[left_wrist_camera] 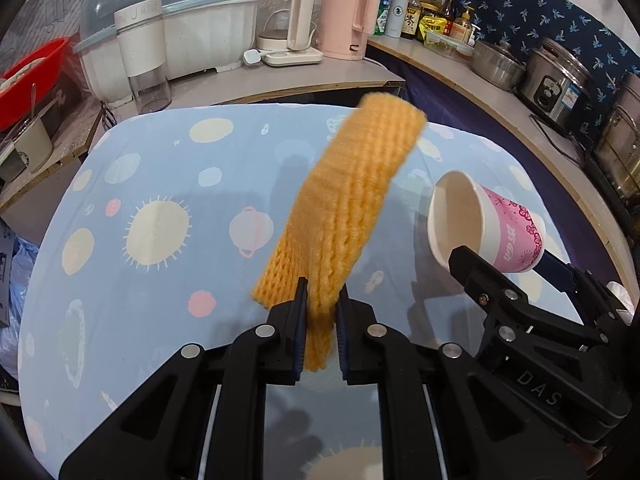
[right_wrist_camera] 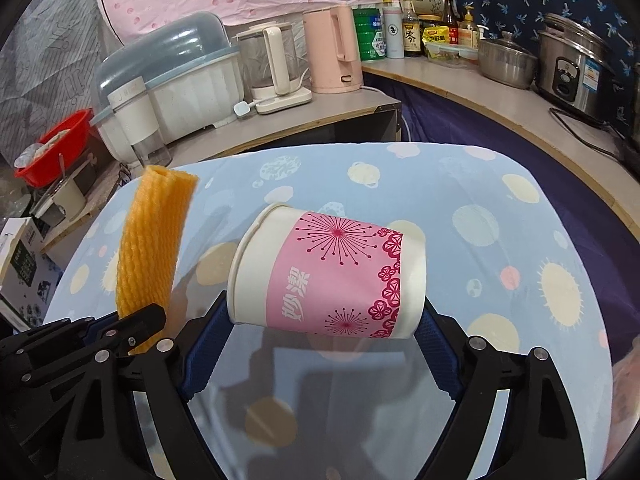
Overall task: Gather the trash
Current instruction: 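Lift and carry the mesh sleeve with left tool while right tool carries cup over bin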
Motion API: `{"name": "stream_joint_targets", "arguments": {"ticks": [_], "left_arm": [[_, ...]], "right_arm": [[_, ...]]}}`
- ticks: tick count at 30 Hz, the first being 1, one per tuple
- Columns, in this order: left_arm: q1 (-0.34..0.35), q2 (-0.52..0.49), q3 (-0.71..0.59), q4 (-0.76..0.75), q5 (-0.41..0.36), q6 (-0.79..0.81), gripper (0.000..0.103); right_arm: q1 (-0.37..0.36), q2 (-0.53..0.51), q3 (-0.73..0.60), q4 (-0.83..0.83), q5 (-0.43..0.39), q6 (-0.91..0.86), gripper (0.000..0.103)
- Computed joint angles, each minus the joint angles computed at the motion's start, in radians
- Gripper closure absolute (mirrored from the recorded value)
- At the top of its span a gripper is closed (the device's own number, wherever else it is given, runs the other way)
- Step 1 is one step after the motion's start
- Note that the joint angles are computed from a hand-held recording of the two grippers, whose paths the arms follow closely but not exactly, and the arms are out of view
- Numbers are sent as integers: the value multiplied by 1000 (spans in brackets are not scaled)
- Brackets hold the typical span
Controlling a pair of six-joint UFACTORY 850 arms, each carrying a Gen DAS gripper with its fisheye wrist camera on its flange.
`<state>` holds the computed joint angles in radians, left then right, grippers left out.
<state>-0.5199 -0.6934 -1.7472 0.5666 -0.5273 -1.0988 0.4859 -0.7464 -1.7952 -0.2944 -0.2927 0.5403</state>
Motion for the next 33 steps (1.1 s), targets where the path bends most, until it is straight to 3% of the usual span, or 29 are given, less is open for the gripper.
{"name": "stream_joint_targets", "arguments": {"ticks": [6, 19, 25, 33], "left_arm": [[-38, 42, 25, 14, 1, -18, 92], [-175, 105, 43, 58, -21, -58, 92], [-247, 97, 10, 64, -36, -52, 92], [-329, 30, -101, 2, -74, 40, 92]], "right_arm": [[-5, 116, 145, -128, 43, 160, 21], [-38, 449, 530, -690, 93, 782, 21], [-77, 596, 690, -889, 83, 995, 21], [-161, 759, 865, -1017, 83, 1158, 21]]}}
